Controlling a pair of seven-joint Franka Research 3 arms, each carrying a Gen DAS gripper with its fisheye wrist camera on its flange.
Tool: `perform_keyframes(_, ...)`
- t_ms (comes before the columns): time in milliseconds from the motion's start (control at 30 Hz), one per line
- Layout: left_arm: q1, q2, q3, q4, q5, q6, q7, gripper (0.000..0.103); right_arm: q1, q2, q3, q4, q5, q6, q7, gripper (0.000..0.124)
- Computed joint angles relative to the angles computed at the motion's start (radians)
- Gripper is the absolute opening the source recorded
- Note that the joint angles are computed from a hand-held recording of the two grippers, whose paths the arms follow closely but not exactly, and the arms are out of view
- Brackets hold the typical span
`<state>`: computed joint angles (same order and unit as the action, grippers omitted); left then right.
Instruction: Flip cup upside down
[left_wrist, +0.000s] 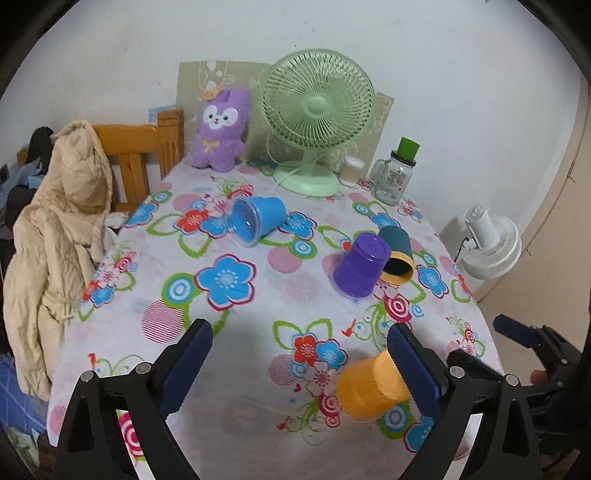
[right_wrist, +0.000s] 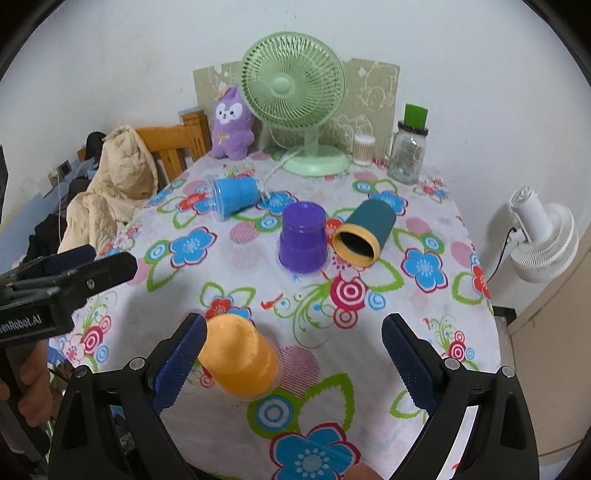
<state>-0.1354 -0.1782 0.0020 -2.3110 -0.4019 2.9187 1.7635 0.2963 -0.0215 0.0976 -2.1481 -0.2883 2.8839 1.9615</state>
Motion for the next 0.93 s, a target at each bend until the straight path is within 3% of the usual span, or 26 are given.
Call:
perform_keyframes(167,0.013,-0.016,-0.002,-0.035,0.050,0.051,-0.022,0.098,-0.004,-0.006,0.004,0.004,-0.051,0.014,0.065,0.097)
perform_keyframes(300,-0.016,-0.020,0.026,-0.048,0.037,0.068,0.007,0.099,-0.003,-0.003,0.010,0.015,-0.090,0.008,0.101,0.097)
perform_keyframes(933,-0.074,-0.041,0.079,-0.085,-0.001,0.102,0.072,0.101,0.026,0.004,0.013,0.030,-0.120,-0.003,0.120,0.097)
